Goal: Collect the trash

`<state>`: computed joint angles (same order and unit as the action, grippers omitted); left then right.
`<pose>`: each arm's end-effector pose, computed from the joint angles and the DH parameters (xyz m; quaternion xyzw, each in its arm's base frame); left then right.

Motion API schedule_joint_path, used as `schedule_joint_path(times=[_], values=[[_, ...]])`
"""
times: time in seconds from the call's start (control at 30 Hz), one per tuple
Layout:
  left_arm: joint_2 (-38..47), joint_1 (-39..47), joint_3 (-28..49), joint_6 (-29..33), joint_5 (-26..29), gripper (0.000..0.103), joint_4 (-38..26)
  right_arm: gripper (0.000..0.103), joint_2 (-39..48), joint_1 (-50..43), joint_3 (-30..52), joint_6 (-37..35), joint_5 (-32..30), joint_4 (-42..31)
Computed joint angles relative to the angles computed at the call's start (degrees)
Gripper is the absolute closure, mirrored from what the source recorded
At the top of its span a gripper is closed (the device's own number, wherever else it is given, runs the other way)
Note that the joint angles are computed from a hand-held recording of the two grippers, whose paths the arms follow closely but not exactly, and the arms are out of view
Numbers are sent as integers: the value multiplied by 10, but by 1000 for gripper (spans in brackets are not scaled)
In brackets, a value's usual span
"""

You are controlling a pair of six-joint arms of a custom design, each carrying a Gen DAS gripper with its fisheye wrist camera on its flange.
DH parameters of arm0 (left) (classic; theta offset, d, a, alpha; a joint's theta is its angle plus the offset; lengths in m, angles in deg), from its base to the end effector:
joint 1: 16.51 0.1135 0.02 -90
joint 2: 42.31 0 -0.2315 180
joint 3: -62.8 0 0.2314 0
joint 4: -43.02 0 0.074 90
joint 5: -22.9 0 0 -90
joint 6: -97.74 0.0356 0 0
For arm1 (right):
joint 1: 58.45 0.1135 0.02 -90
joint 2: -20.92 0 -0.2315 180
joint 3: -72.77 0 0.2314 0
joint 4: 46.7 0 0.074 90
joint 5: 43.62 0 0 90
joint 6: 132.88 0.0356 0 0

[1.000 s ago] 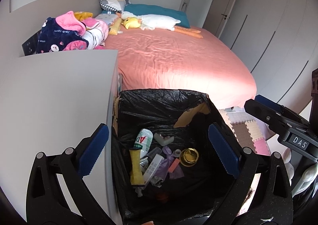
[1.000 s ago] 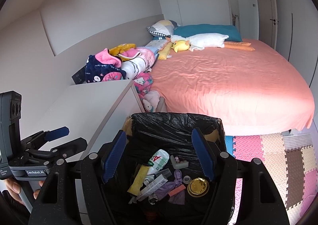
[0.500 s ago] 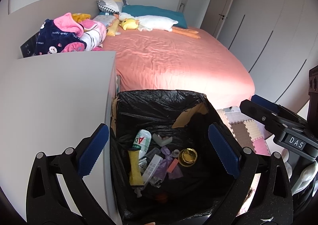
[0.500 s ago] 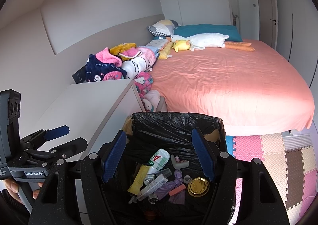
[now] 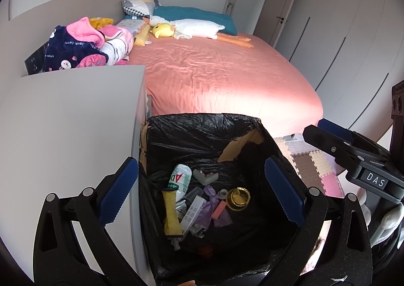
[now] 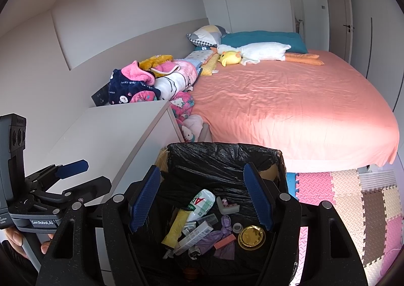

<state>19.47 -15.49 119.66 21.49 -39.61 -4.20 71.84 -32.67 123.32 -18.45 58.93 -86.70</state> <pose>0.2061 -0.0128 0.2143 0.1785 0.9046 -0.1824 0.3414 0.1729 0.0749 0.2213 0.0352 0.9027 0.0872 0.4199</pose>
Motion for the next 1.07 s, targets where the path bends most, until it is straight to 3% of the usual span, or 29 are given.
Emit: schedule_joint_path(times=[1.07], values=[[-13, -26, -15, -3, -43, 7, 17, 34, -7, 4, -12, 3, 4, 2]])
